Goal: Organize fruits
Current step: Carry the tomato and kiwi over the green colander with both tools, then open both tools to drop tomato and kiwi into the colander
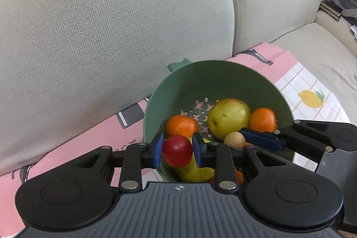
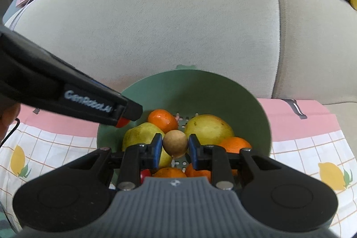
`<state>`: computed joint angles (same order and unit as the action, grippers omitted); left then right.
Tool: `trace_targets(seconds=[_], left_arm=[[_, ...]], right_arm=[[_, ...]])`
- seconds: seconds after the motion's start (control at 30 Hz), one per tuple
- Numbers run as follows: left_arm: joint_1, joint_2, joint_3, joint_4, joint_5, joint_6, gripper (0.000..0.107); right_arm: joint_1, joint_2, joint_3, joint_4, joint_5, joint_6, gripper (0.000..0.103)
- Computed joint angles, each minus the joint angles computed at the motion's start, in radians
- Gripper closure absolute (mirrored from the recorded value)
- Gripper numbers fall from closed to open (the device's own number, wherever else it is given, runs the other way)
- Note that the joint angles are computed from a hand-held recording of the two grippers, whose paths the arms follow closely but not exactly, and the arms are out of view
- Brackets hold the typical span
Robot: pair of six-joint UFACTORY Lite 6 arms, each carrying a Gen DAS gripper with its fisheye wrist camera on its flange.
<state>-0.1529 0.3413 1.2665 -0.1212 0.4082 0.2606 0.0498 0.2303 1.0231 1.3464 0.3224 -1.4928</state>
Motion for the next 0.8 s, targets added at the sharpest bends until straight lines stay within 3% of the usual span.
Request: trace_targets(seconds=[0.43, 0.63, 0.8], left_arm=[[0.046, 0.085, 0.034, -0.124, -0.027, 0.103, 0.075], [0.046, 0.088, 0.039, -0.118, -0.027, 0.094, 0.069], [0.051, 0.061, 0.03, -0.225, 0.008, 0.206, 0.042]], right_arm=[[0.021, 0.06, 0.021, 0.083, -0.038, -0.105, 0.081], [0.033, 0.08, 0.054, -0.094, -0.063, 0.087, 0.08], [0.046, 0.082, 0.078, -0.262, -0.07, 0.248, 0.08]])
